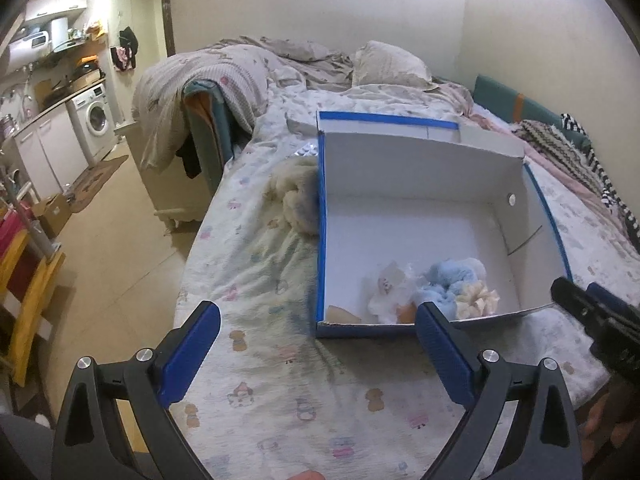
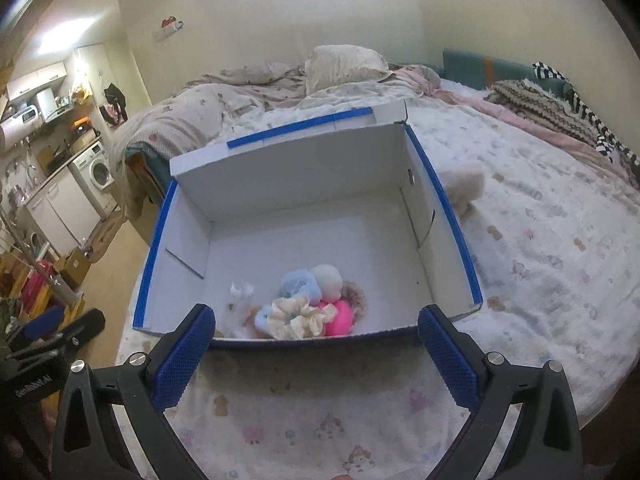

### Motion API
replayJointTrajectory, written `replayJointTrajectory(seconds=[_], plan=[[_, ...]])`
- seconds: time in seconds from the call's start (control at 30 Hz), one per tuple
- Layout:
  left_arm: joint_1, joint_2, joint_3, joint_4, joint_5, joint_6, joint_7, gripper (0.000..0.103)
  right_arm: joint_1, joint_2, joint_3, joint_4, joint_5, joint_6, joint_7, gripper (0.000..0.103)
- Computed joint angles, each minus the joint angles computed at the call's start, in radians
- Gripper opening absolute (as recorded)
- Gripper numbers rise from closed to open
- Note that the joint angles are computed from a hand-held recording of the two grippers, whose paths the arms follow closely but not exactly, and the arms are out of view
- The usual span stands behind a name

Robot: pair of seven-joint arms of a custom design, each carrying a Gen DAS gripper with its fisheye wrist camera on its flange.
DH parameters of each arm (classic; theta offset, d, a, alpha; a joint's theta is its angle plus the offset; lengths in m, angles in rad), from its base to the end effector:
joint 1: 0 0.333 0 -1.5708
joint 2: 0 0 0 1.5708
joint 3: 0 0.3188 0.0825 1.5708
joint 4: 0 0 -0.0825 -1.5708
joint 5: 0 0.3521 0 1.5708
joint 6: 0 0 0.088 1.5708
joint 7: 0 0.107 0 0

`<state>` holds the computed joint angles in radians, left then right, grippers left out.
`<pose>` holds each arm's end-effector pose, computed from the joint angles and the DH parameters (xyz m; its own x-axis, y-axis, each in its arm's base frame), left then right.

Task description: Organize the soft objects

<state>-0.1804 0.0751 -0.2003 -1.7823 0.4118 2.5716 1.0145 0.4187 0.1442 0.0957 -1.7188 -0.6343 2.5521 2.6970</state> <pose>0.5590 -0.2261 0.6008 -0.0833 -0.9965 -0.0011 -0.7119 0.0603 -0.6996 0.5408 0.3102 0.5855 -0.1190 -0.9723 -0.2014 -0.6635 0.2288 -0.7124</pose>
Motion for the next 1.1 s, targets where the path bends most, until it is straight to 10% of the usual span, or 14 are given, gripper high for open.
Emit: replayJointTrajectory(seconds=[1.1], plan=[[0.001,0.005,-0.002,-0.005,-0.016,-0.002,0.018,0.097,0.018,0.012,0.000,0.028,-0.039,-0.038,-0.032,0.103]])
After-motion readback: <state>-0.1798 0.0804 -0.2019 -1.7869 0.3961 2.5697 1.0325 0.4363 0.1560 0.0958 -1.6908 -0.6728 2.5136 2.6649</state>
